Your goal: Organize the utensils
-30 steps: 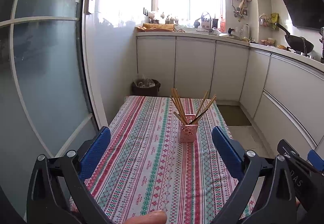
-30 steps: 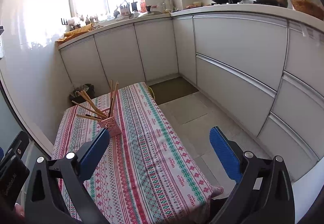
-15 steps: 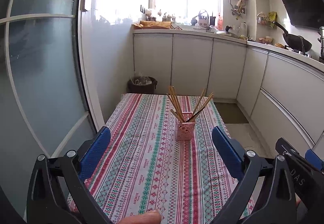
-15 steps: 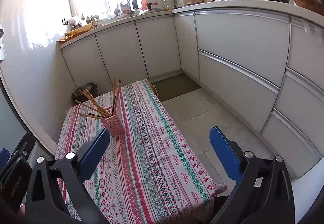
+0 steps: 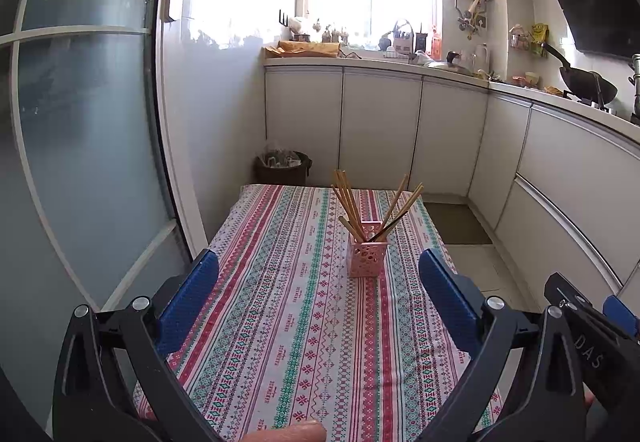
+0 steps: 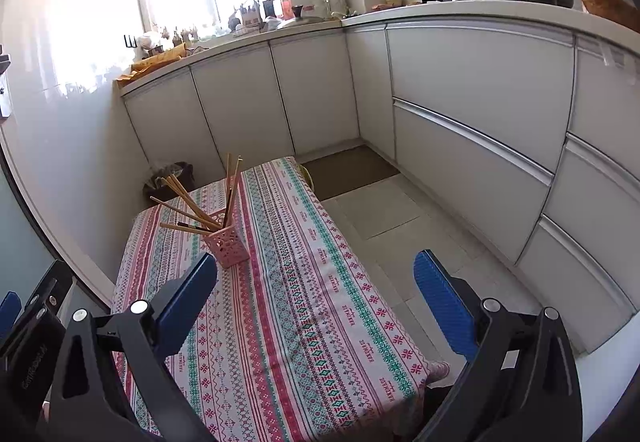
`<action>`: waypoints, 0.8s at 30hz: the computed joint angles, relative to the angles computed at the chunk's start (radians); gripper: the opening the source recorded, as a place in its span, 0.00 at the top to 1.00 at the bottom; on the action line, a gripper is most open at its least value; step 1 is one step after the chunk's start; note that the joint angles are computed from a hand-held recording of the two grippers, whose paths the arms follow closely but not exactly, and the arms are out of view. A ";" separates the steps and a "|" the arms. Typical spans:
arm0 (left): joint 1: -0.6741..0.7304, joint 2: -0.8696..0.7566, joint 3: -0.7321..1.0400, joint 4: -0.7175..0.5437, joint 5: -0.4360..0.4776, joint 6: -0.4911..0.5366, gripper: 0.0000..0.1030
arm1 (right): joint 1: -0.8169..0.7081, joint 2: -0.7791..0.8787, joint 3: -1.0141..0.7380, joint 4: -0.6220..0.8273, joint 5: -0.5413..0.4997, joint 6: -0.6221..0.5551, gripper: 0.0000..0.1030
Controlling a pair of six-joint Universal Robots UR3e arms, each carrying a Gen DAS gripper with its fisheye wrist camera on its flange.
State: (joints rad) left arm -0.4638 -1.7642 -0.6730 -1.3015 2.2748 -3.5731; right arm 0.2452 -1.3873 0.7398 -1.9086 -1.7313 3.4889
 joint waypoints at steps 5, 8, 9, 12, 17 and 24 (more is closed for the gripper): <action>0.001 0.001 -0.001 -0.001 -0.002 0.001 0.07 | 0.007 0.002 -0.002 0.000 -0.004 0.002 0.07; 0.001 -0.001 0.004 -0.006 -0.002 -0.002 0.07 | 0.008 0.002 -0.002 0.000 -0.004 0.004 0.07; 0.001 -0.001 0.004 -0.005 -0.003 -0.002 0.07 | 0.004 0.002 -0.004 0.002 0.001 0.000 0.07; 0.001 0.000 0.003 -0.005 -0.003 -0.002 0.07 | 0.005 -0.002 0.001 0.001 0.001 -0.001 0.07; 0.001 0.000 0.005 -0.008 -0.002 -0.003 0.07 | 0.011 -0.002 -0.006 0.006 -0.002 -0.002 0.07; 0.005 0.009 -0.009 -0.003 -0.005 -0.001 0.07 | -0.001 -0.008 -0.001 0.011 0.013 -0.006 0.07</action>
